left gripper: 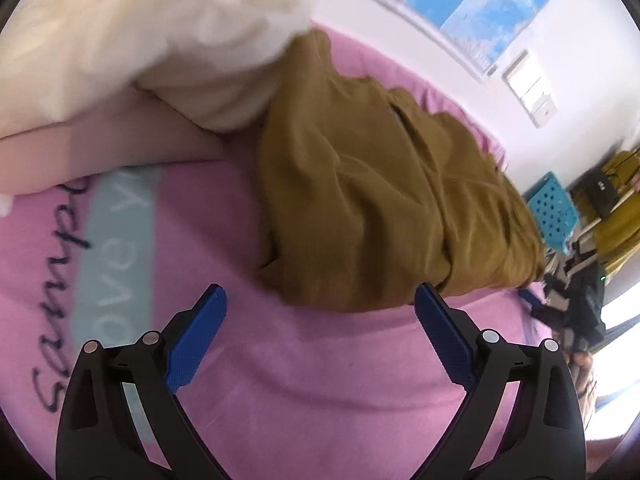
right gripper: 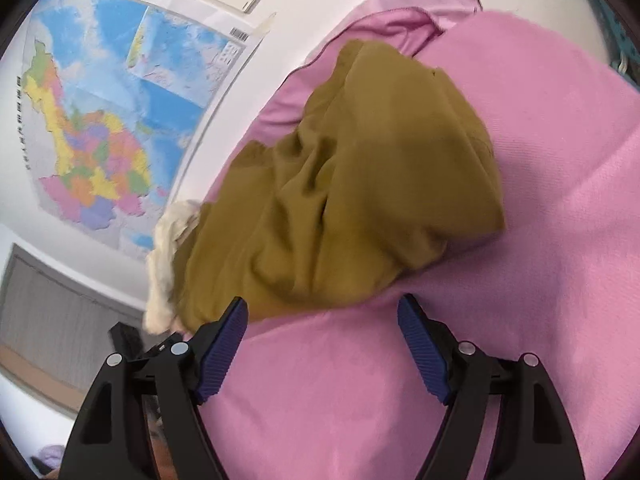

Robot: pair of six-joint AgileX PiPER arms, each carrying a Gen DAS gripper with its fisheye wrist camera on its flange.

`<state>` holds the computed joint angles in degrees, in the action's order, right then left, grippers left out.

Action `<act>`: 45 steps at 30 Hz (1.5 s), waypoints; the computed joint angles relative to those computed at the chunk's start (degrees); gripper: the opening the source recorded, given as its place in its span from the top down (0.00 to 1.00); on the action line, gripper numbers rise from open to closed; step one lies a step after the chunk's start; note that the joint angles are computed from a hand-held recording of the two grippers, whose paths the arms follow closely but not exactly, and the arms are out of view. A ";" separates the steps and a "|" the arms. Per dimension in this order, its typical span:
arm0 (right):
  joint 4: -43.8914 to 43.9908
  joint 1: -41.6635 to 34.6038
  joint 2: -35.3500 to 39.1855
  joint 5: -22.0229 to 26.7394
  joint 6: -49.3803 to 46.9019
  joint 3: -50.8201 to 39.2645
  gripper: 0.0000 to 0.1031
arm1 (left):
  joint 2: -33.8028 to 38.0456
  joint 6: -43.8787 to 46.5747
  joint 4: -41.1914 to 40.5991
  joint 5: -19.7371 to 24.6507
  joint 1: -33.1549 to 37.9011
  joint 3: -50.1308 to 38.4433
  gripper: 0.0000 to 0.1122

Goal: Fold large clothes

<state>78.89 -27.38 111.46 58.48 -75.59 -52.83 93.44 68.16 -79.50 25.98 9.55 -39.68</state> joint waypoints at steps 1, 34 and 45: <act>1.90 0.77 0.58 -0.17 0.09 -0.53 0.23 | 0.97 -0.39 -0.01 -0.25 -0.97 -0.92 0.15; 0.44 -10.93 -3.02 4.16 -9.77 8.75 0.35 | -11.06 0.62 2.23 7.82 7.48 14.87 0.59; 3.67 -5.35 -2.27 2.61 -8.97 9.23 0.26 | -7.23 4.46 -10.89 4.75 -5.38 12.96 0.39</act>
<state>82.56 -32.73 109.19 61.10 -84.56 -43.61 86.21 72.62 -90.39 30.73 4.17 -26.72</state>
